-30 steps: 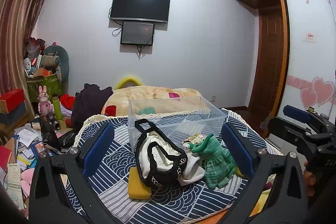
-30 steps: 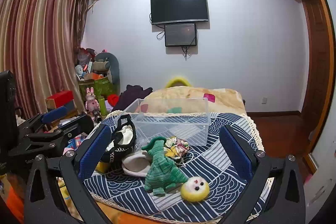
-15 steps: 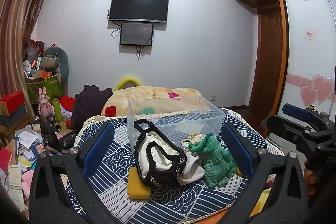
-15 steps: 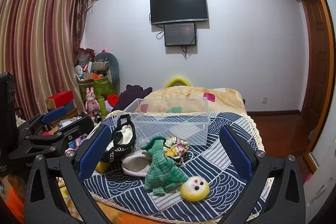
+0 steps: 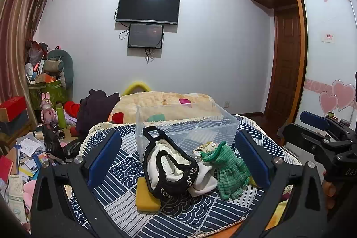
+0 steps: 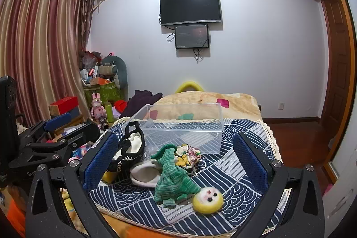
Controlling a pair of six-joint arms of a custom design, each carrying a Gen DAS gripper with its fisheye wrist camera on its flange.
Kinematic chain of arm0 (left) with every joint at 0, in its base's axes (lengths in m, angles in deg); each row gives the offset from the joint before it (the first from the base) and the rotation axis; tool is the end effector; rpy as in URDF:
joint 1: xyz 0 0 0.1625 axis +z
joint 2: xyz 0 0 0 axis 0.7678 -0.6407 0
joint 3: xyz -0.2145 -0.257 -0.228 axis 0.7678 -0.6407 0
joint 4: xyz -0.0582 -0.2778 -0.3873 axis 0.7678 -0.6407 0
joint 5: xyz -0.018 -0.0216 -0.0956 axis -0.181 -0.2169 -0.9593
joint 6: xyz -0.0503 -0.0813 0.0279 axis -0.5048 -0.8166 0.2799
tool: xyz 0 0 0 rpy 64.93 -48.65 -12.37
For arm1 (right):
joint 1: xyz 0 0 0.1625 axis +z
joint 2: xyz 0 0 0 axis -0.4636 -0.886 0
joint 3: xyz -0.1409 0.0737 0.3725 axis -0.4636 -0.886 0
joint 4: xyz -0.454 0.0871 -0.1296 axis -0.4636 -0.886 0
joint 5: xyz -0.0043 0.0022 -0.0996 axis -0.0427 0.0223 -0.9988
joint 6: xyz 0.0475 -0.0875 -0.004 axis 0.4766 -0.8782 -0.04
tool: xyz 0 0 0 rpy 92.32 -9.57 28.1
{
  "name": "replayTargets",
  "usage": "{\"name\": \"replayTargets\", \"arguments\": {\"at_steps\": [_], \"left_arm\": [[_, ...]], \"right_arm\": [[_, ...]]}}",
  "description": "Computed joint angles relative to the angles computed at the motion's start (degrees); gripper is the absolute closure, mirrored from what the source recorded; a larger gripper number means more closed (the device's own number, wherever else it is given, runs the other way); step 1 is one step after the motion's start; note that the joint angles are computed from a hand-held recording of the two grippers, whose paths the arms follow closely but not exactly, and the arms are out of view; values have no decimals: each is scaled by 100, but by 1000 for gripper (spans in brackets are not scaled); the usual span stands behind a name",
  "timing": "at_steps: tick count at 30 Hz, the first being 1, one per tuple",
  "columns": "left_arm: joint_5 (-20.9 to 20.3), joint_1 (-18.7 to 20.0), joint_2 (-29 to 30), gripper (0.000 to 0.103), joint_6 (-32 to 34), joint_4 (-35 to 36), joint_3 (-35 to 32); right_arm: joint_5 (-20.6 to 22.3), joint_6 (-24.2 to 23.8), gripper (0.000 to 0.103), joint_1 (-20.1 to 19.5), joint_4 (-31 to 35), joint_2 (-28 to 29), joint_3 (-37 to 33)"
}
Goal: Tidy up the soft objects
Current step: 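Grasp the black-strapped white bag with the left tool while the right tool grasps the green knitted glove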
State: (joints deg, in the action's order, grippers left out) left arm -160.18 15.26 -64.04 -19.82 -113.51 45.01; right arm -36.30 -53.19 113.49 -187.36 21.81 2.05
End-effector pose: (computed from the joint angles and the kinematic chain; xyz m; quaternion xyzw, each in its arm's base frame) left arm -0.2133 -0.8366 0.1143 0.3780 0.7806 -0.4803 0.1306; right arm 0.0741 -0.7661 0.2249 0.2432 -0.7480 0.5612 0.2576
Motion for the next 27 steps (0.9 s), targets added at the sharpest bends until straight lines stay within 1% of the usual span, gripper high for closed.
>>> {"name": "replayTargets", "arguments": {"at_steps": [6, 8, 10, 11, 13, 15, 19, 21, 22, 24, 27], "left_arm": [[10, 21, 12, 0, -84, 51, -34], [53, 29, 32, 4, -98, 60, -68], [135, 38, 62, 16, -111, 119, -129], [195, 44, 78, 19, -113, 172, -162], [354, 66, 127, 24, -129, 259, -246], [473, 109, 158, 31, -171, 374, -318], [675, 214, 209, 43, -346, 736, -463], [846, 249, 278, 47, -401, 876, -567], [897, 268, 303, 49, -438, 964, -619], [823, 336, 297, 50, -607, 1232, -686], [505, 392, 217, 50, -803, 1584, -688]], "right_arm": [[-34, 53, 0, -7, -66, 63, -35], [0, 73, 2, -44, -15, 45, -48], [-35, 96, 8, -54, 15, 55, -71], [-92, 107, 12, -56, 61, 72, -99], [-149, 119, 16, -69, 120, 80, -123], [-250, 135, 23, -89, 166, 100, -157], [-423, 216, 33, -142, 320, 121, -226], [-537, 272, 38, -173, 443, 129, -263], [-572, 288, 40, -191, 491, 129, -285], [-689, 339, 43, -217, 590, 132, -309], [-784, 381, 44, -249, 696, 119, -311]]}}
